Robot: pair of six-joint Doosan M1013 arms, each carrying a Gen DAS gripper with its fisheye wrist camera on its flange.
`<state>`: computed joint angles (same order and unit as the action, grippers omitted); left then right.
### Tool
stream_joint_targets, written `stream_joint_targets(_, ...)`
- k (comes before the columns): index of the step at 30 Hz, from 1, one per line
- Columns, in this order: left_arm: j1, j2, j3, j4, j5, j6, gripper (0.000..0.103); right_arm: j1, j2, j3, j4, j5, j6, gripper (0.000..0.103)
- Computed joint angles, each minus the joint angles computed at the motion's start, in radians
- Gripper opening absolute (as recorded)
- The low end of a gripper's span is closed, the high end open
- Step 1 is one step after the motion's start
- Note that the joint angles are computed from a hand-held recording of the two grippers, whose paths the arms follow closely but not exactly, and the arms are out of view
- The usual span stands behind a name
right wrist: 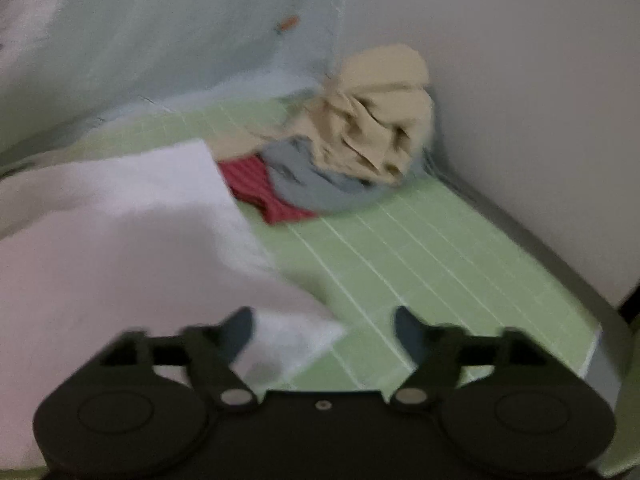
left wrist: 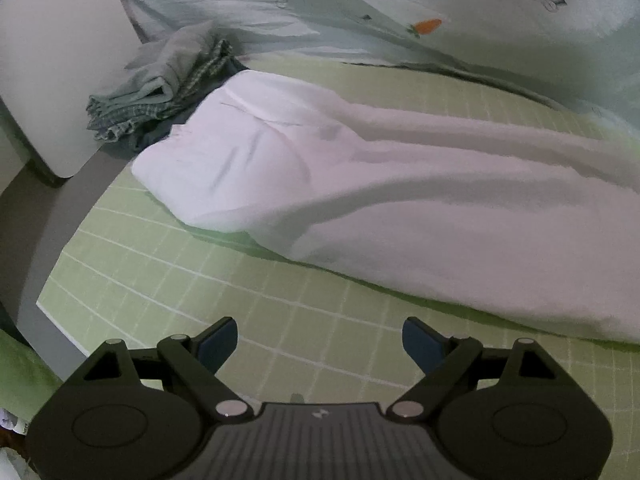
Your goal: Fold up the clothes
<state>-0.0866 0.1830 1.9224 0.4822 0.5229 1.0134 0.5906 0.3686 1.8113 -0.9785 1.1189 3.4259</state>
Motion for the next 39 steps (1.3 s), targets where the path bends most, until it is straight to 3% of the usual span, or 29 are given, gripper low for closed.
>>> stream_joint_targets(2, 0.021, 0.01, -0.016, -0.024, -0.017, 0.045, 0.093, 0.005, 0.001, -0.015, -0.042, -0.057, -0.006, 0.103)
stream_joint_targets(8, 0.085, 0.054, -0.081, -0.227, -0.075, 0.317, 0.097, 0.027, 0.057, -0.119, -0.086, -0.244, -0.026, 0.103)
stream_joint_targets(12, 0.111, 0.1, -0.136, -0.326, -0.099, 0.485, 0.097, 0.035, 0.132, -0.237, -0.014, -0.344, -0.169, 0.103)
stream_joint_targets(17, 0.14, 0.189, -0.241, -0.544, -0.068, 0.735, 0.097, 0.039, 0.237, -0.413, 0.112, -0.373, -0.417, 0.103)
stream_joint_targets(22, 0.155, 0.309, -0.383, -0.683, 0.019, 0.898, 0.097, 0.015, 0.33, -0.555, 0.241, -0.377, -0.612, 0.103)
stream_joint_targets(28, 0.139, 0.447, -0.554, -0.624, 0.08, 0.9, 0.097, -0.019, 0.431, -0.71, 0.371, -0.331, -0.776, 0.103)
stream_joint_targets(34, 0.123, 0.565, -0.715, -0.406, 0.083, 0.732, 0.098, -0.051, 0.528, -0.873, 0.431, -0.283, -0.904, 0.103)
stream_joint_targets(39, 0.118, 0.61, -0.789, -0.287, 0.072, 0.593, 0.103, -0.071, 0.588, -0.963, 0.433, -0.295, -0.922, 0.103)
